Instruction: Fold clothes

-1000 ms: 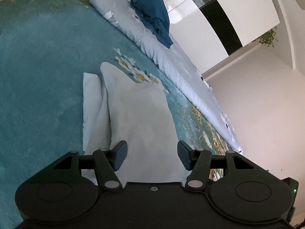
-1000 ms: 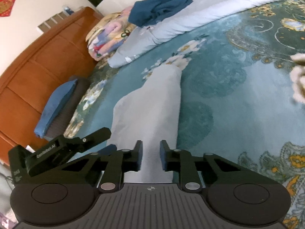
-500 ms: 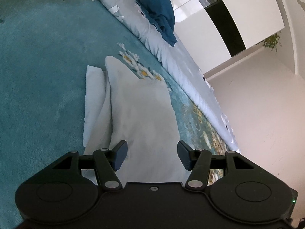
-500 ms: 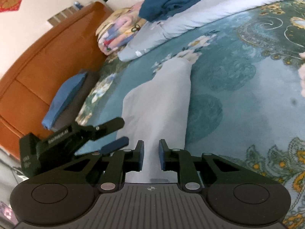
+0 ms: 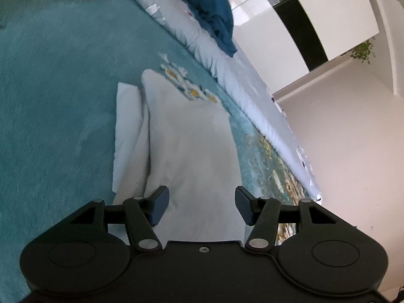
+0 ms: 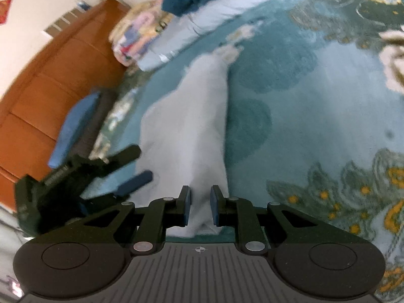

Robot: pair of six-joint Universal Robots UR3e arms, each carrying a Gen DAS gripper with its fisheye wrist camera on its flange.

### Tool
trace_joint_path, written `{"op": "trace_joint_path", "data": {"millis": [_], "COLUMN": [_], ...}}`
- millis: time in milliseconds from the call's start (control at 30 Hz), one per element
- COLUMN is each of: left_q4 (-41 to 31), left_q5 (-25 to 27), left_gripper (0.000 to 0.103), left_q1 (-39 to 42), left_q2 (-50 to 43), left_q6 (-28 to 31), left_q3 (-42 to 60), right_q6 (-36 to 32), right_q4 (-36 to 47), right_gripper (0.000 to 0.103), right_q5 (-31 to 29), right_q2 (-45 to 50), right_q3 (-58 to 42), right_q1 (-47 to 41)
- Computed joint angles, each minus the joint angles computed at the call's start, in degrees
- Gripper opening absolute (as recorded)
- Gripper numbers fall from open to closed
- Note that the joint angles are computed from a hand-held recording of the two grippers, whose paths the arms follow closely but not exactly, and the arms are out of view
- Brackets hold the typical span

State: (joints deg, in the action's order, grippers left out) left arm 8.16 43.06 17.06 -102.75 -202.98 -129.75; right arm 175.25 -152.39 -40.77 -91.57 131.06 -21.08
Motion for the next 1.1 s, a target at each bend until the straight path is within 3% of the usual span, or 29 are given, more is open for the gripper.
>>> {"op": "trace_joint_path", "data": {"millis": [133,333,500,600,700,767,900,967,1100], "left_q4": [4.88,2.37,2.30,4.18,4.00,0.88,-4.90,-5.24,-4.45], "left_q5": [0.22,0.76,0.23,3.36,9.05,9.56,11.22,12.05,9.82], "left_gripper": [0.056,0.056,0.056,0.057,0.064,0.064,0.065,0.068,0.069], "left_q1": [0.47,0.76,1.45,1.91,1.46,1.80,1.38,0.87,1.01], "left_q2": [-0.42,-0.54,-0.17,2.99,6.13,6.66,6.14,4.98,1.33], "left_q6": [-1.81,-2.18,-2.40,-3.01,-1.55,-1.01,-0.90,-1.17,-3.18], "left_q3": [-1.01,-0.38,-0.46,-2.43,-3.71,-3.47,-1.63,-0.54,1.22], "right_q6": [4.47,12.04,12.21,11.62,11.33,10.67,10.68,11.08,10.65], "right_q4": [-4.60,-11.78,-11.59,-11.10,-10.44,-9.13,-6.76,-5.46,-3.65], "right_gripper": [0.015,0.015,0.015,0.015,0.027,0.048,0.053,0.059,0.059], "right_q5": [2.82,-1.30,-3.57,-3.88,-4.97,-4.18,-3.80,-2.91,0.74], "right_q2": [4.12,15.27,18.12,18.49,19.75,21.92,25.92,27.69,29.08], "right_q3": [-2.60,-13.97,-17.64,-19.20,-22.05,-24.62,-28.88,-30.42,-29.93], "right_q1": [-0.44,4.70,6.34,6.46,6.68,6.35,6.17,5.95,5.18]}}
